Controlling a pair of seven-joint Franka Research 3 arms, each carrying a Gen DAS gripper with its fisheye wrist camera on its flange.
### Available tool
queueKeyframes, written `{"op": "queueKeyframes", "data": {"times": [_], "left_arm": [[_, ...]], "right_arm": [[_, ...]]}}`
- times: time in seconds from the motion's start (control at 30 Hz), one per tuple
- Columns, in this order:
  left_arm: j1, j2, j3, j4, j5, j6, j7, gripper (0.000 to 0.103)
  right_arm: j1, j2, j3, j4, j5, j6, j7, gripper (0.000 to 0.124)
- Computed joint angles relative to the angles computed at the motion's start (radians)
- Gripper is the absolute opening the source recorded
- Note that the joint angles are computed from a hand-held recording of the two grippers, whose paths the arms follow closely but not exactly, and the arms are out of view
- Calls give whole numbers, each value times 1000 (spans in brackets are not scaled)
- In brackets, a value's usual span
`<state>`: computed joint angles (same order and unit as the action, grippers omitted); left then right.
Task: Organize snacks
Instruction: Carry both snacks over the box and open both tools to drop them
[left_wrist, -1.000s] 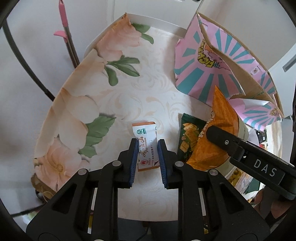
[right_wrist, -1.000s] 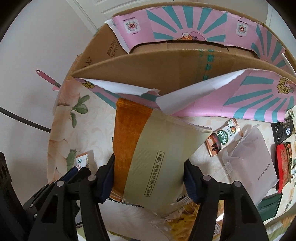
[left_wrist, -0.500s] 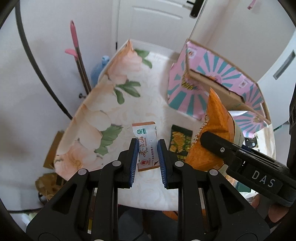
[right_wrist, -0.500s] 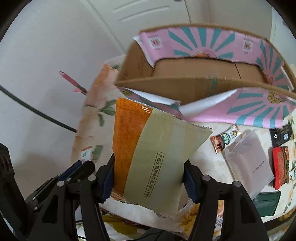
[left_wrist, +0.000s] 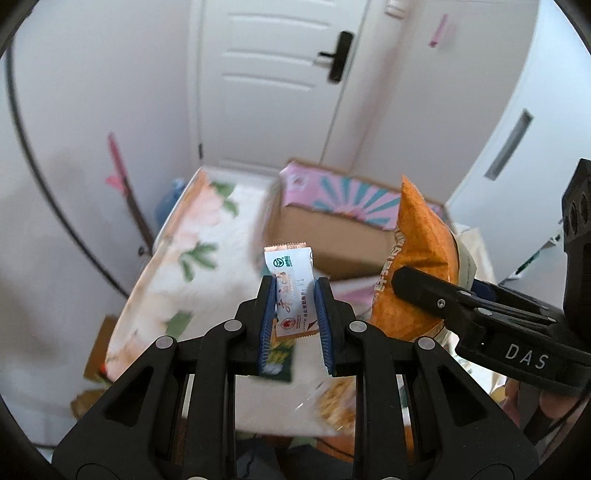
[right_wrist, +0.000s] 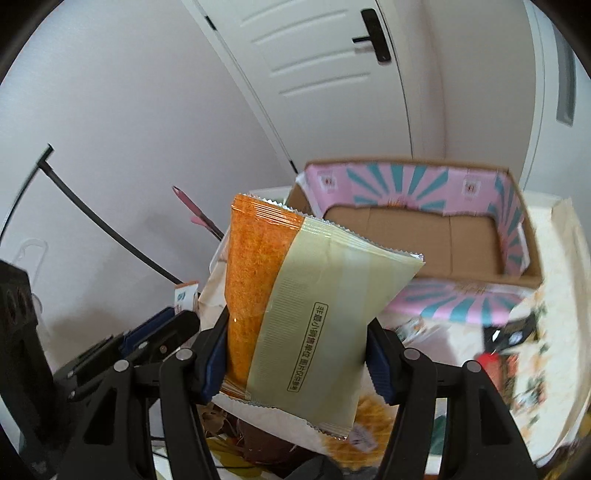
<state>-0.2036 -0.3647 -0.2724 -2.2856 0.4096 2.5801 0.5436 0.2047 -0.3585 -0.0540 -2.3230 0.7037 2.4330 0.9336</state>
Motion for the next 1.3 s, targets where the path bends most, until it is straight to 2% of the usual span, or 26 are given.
{"op": "queueKeyframes", "data": {"times": [0.07, 0.23, 0.37, 0.5, 0.7, 0.87, 1.07, 1.13, 1.2, 1.3], "left_arm": [[-6, 50, 6, 54, -4, 12, 34, 19], [-36, 220, 55, 217, -125, 55, 196, 19], [-31, 373, 63, 372, -228, 34, 345, 19], [-13, 534, 53, 544, -312, -40, 475, 19], [11, 725, 36, 752, -370, -163, 587, 19], [7, 822, 42, 871, -360, -252, 630, 19], [-9, 923, 53, 994, -337, -369, 657, 19], [-12, 924, 54, 990, -326, -361, 673, 19], [-25, 905, 67, 959, -288, -319, 677, 20], [-40, 908, 76, 973, -244, -324, 681, 21]], "right_arm": [[-10, 24, -22, 48, -12, -20, -37, 59], [-55, 120, -34, 176, -49, -44, -51, 59], [-92, 222, -27, 278, -76, -52, -28, 59], [-120, 322, -10, 368, -118, -50, 27, 59], [-140, 490, 15, 507, -215, -70, 121, 59], [-148, 597, 25, 594, -274, -99, 197, 59], [-133, 657, 29, 638, -372, -113, 249, 59], [-129, 667, 30, 646, -394, -121, 262, 59], [-133, 675, 33, 654, -393, -132, 264, 59], [-136, 682, 35, 664, -400, -141, 260, 59]]}}
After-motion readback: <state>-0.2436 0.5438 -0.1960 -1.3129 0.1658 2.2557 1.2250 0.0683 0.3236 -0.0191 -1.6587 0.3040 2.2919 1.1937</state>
